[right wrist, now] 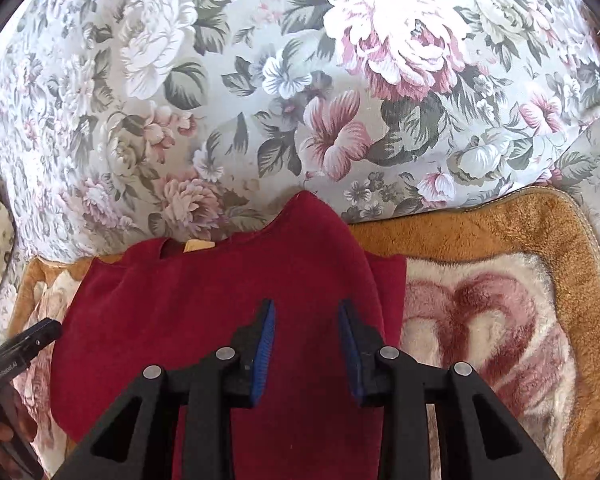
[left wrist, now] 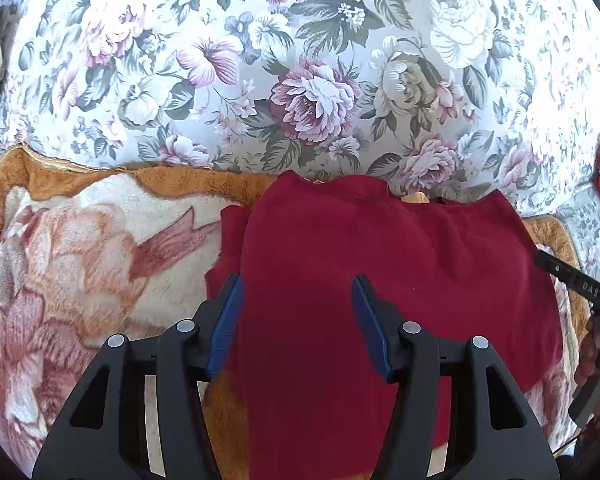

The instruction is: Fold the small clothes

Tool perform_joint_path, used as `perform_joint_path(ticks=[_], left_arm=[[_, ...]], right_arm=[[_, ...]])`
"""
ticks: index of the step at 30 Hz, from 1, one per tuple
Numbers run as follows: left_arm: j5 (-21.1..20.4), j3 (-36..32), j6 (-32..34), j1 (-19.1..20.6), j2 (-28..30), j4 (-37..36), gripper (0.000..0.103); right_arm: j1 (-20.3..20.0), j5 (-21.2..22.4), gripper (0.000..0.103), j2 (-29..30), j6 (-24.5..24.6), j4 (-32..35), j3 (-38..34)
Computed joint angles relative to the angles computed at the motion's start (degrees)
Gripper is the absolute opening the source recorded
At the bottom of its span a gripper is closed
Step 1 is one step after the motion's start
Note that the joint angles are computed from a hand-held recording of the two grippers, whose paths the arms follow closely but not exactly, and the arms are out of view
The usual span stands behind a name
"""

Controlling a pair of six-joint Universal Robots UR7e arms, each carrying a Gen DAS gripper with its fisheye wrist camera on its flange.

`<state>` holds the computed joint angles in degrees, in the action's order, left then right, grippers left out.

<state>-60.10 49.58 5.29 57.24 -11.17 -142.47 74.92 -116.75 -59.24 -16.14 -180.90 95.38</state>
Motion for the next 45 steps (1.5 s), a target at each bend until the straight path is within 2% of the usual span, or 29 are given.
perform_joint_path(ticks=[2,5,7,8,10,11,14,16,20,22,25,26,28,30,32,34,37,41,45], left_arm=[[0.36,3.09,0.01,-0.15,-1.53,-1.59,0.055],[1.61,7.97,-0.03,-0.51,-3.93,-4.08,0.056],[1.51,11.48,-1.20,-0.70,-5.85,-5.11,0.056],[1.16,13.01,-2.25,-0.71,-6.86,-5.11,0.055],[0.33,15.83,-4.39,-0.80,-8.69,-5.35,0.055],[0.03,17.38,-5.31,-0.88,-9.61,-5.84,0.055],[-0.37,21.22,-7.34,-1.05,-11.72,-7.70,0.056],[-0.63,22.82,-9.17,-0.85,-12.48,-8.91,0.055],[-0.33,23.78,-11.56,0.01,-12.10,-11.03,0.056],[-0.31,23.61,-11.44,0.45,-11.48,-12.22,0.056],[-2.50,21.63,-12.16,1.60,-10.36,-11.16,0.056],[-2.65,20.87,-12.51,1.92,-9.89,-10.68,0.056],[-2.60,19.25,-13.41,2.34,-9.01,-8.86,0.056],[-3.88,18.06,-14.30,2.76,-8.53,-7.96,0.056],[-3.83,17.54,-14.71,2.83,-8.20,-8.40,0.063],[-2.92,17.70,-15.35,2.72,-8.11,-9.20,0.066],[-2.98,18.33,-15.55,2.92,-8.46,-9.59,0.066],[-4.54,20.99,-16.34,3.41,-10.27,-11.18,0.066],[-5.49,21.28,-16.99,4.00,-10.66,-10.89,0.066]], right_arm=[[0.06,-0.94,0.031,-1.77,0.45,-1.95,3.45],[-1.04,0.82,0.031,-4.48,3.04,-6.18,10.15],[-1.41,1.54,0.031,-3.58,3.77,-4.80,10.49],[-1.03,0.74,0.031,-2.68,3.35,-2.79,9.12],[-0.15,-1.41,0.031,-2.01,1.27,-3.50,8.74],[0.42,-2.06,0.031,-2.23,2.42,-2.30,8.37],[0.95,1.32,0.031,-3.94,4.30,-2.51,9.37],[1.96,-0.09,0.031,-4.07,3.20,-2.86,9.41],[2.29,-2.25,0.031,-3.52,2.71,-3.74,9.54],[2.09,-5.85,0.031,-2.34,3.17,-4.58,9.01],[1.33,-8.01,0.032,-1.36,2.58,-4.52,8.45],[0.97,-8.14,0.033,-1.40,3.57,-1.69,7.76],[0.96,-8.12,0.033,-1.46,4.26,-0.57,7.17],[1.79,-7.80,0.033,-1.37,3.23,-3.62,7.18],[3.19,-8.36,0.033,-0.39,1.75,-6.23,6.08],[4.15,-6.15,0.033,0.55,1.09,-5.80,4.59],[5.43,-1.88,0.033,2.95,0.42,-0.80,0.37],[7.39,3.52,0.033,8.94,-0.13,9.34,-8.22],[9.60,5.68,0.033,16.51,-0.86,16.45,-18.28]])
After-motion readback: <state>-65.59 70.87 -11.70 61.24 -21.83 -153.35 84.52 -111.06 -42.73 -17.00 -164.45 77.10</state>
